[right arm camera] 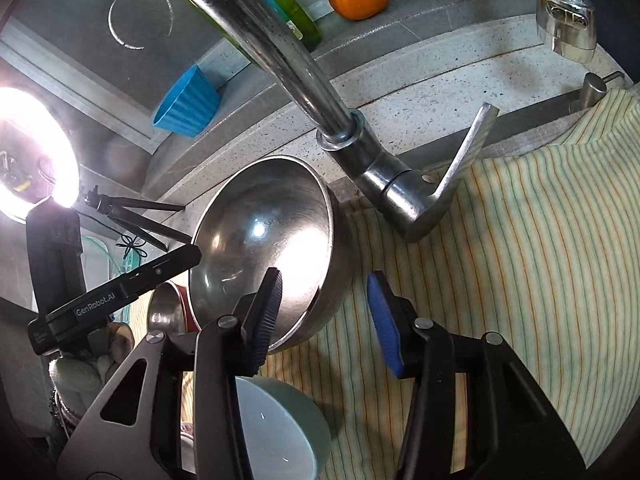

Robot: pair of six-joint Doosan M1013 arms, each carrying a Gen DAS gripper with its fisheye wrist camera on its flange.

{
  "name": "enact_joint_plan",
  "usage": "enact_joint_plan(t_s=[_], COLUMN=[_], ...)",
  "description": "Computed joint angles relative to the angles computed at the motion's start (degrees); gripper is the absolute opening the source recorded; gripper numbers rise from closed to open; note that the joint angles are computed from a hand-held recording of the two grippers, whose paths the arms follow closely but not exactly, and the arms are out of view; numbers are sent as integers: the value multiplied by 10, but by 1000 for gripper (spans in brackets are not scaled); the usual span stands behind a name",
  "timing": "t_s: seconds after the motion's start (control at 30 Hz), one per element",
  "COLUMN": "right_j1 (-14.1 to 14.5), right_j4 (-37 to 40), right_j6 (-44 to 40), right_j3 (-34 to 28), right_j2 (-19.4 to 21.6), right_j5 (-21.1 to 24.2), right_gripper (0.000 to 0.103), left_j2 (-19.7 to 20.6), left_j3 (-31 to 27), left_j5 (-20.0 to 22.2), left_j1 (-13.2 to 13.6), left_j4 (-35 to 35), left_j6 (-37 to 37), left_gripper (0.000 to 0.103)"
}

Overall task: Organize plates and bowls
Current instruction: 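Move the right gripper to the large steel bowl and grasp its rim, then lift the large steel bowl and carry it beside the plate stack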

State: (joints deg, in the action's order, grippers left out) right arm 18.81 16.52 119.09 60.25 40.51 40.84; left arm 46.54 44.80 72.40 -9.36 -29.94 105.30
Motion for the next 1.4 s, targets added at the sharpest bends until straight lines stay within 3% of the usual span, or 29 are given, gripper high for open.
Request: enact_joint_plan(t_s=[0.1, 0.3, 0.73, 1.03, 1.4], right_j1=[1, 3, 10, 21, 51], right_j4=[-3, -15, -39, -46, -48], right_j6=[-2, 5, 22, 14, -18], right_j3=[-10, -25, -22, -4, 12], right_j2=[6, 16, 8, -17, -47], right_j5=[12, 31, 29, 17, 13], right_gripper=[39, 25, 24, 24, 24], left_j2=[7, 13, -2, -41, -118], left_j3=[-10, -18, 5, 52, 158], left_j5=[9, 25, 7, -26, -92], left_j1=[-1, -3, -3, 9, 38], left_j4=[4, 1, 3, -33, -83], left_j6=[-3, 4, 19, 46, 96], left_gripper=[26, 20, 20, 20, 20])
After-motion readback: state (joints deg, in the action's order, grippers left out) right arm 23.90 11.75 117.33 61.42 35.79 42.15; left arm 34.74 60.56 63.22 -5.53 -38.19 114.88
